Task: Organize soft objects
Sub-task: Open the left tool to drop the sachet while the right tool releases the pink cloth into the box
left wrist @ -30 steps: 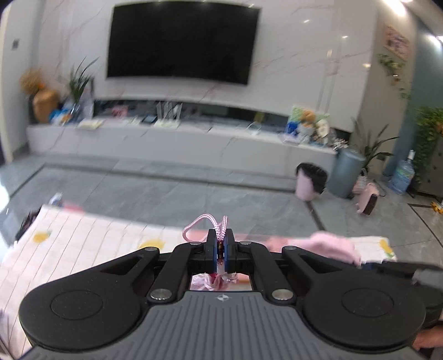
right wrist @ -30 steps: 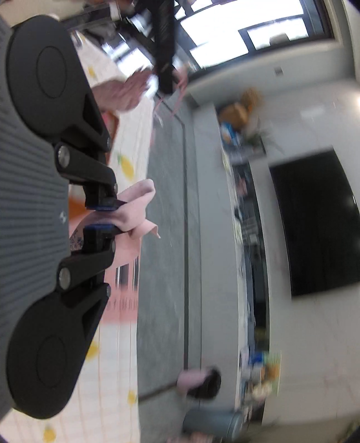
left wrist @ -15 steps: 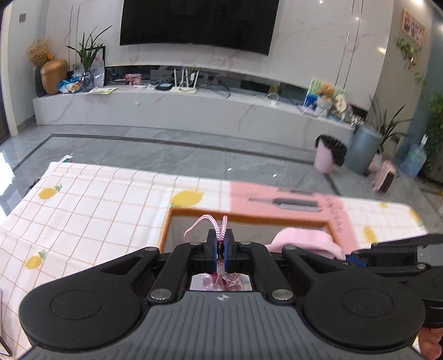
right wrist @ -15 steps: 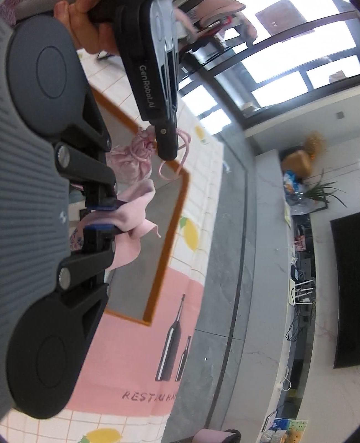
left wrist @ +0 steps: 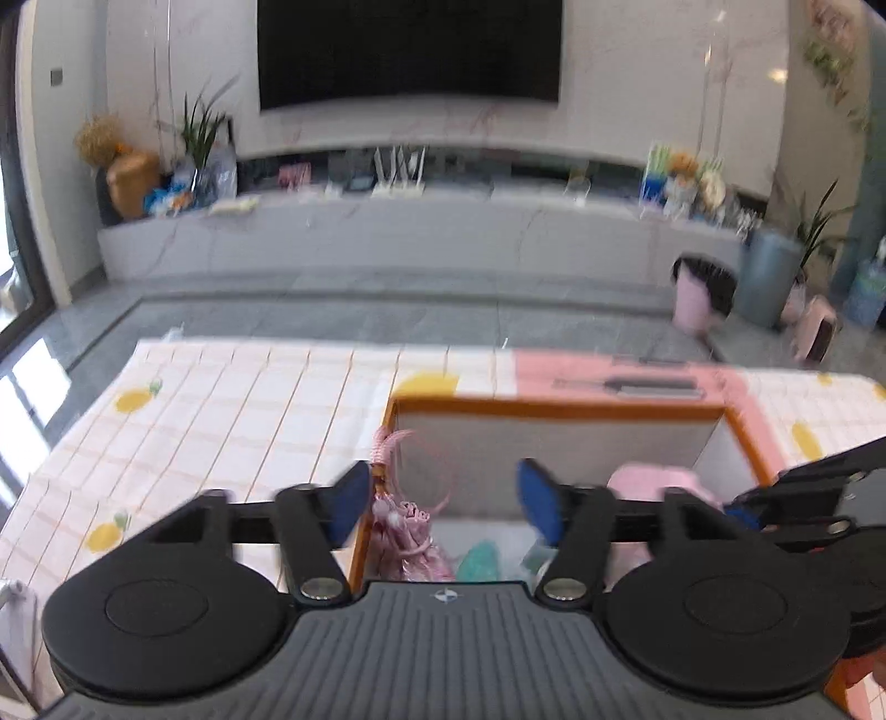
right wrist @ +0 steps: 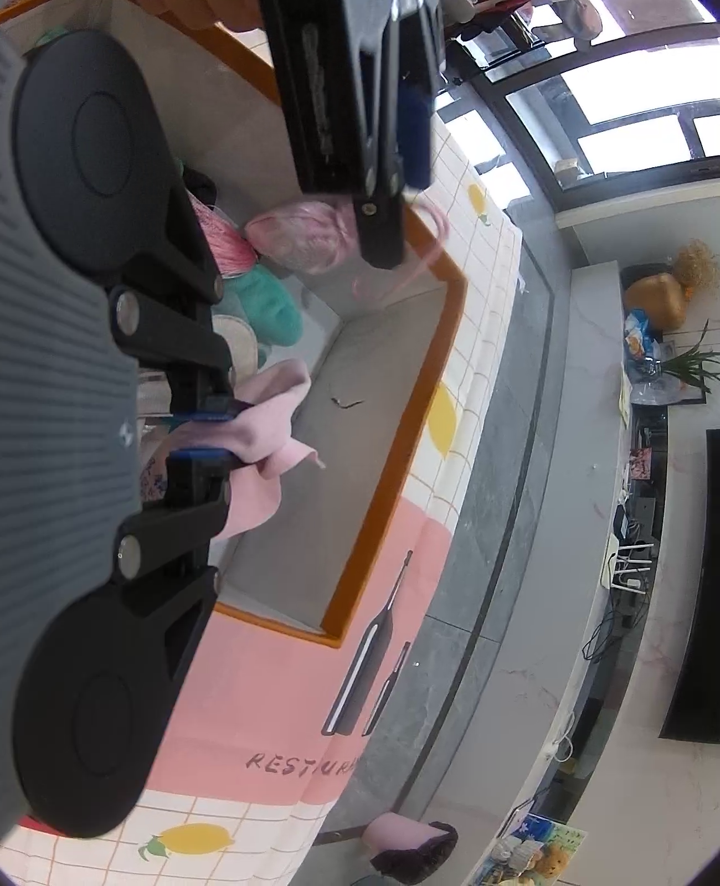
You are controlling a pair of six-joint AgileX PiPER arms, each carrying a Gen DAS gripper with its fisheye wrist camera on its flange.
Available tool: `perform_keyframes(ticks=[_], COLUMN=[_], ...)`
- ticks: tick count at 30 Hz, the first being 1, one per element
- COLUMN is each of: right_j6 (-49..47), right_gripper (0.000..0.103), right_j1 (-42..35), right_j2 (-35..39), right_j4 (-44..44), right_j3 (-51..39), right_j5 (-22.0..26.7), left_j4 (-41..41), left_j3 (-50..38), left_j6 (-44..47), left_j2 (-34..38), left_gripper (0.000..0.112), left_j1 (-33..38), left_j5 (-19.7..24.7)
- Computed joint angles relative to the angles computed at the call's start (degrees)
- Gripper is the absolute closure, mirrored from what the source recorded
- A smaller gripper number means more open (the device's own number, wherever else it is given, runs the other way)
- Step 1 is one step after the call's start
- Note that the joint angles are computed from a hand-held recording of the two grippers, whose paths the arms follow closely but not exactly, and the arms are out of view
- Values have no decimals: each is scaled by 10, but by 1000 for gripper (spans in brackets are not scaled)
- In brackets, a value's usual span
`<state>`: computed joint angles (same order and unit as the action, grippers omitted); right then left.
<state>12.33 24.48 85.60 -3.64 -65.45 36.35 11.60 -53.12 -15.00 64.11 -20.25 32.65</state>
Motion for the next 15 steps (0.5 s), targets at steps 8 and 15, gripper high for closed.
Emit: perform_keyframes(ticks=[8, 15], right_j6=[34, 121], right_gripper=[95, 32], right_j1=[22, 66], right_j2=[2, -25], right_j4=[-33, -126], right_j3=[-4, 16], right_j5=[10, -2], left_j4=[106, 72], left_j3=[0, -10], left_j6=[-80, -43], left_j2=[-19, -46], left_gripper=[16, 16], left_j1=[-40, -34], left_j5=[9, 42])
